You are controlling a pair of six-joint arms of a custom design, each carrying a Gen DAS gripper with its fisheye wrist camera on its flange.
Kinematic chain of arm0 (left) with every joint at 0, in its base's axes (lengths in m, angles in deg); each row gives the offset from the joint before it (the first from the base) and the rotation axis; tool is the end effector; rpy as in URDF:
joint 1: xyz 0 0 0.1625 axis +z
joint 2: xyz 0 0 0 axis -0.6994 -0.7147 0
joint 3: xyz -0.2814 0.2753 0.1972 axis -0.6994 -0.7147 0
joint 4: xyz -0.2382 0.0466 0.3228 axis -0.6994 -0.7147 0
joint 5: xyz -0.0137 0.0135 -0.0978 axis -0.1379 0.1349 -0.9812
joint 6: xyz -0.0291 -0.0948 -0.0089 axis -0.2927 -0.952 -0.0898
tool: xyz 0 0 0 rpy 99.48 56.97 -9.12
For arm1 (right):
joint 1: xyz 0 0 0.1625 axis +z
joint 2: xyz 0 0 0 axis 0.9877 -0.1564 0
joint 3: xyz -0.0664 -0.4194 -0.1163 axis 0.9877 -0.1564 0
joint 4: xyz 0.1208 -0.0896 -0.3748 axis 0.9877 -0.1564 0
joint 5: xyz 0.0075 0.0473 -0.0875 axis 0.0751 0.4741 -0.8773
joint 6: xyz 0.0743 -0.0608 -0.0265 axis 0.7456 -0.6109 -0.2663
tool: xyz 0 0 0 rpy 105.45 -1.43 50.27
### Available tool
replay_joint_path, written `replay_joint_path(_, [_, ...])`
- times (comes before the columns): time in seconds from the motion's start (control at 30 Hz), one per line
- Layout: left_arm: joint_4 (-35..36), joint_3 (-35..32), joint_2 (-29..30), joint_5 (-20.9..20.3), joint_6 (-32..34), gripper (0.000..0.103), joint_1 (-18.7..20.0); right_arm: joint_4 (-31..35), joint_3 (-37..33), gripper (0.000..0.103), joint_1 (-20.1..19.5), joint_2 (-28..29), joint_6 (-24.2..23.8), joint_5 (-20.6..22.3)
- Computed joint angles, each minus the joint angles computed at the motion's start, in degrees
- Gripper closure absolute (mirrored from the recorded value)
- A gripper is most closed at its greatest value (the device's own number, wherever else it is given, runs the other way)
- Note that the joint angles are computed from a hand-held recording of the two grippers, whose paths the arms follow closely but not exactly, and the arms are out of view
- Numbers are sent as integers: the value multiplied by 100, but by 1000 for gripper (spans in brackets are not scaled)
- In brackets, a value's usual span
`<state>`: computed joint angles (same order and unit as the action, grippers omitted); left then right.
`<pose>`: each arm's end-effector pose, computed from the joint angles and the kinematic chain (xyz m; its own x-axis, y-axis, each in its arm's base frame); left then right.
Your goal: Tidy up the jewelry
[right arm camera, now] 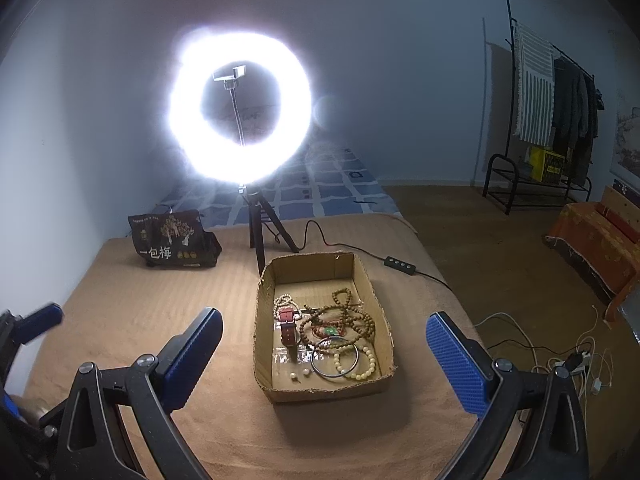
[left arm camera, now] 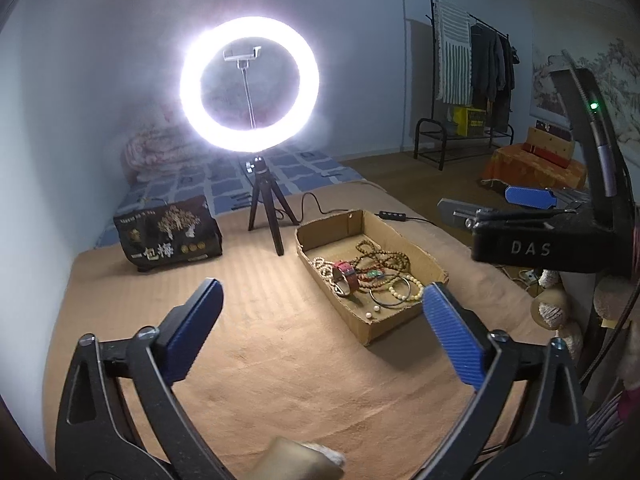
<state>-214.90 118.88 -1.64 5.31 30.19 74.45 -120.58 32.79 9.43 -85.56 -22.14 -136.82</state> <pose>-0.4830 -0.5400 0.0389 -0.6717 0.0320 -0.7401 0.6492 0.5067 -0.5672 0.1154 -0.6253 0.4308 -0.6850 -0.2845 0.6707 -0.6943 0.5340 -0.4825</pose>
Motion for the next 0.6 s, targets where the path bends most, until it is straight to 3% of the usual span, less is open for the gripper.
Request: replay_joint_path(0.6, [1074,-28,-159,148,-1136,0,49,-11,-50,0,-35,30,93,-96])
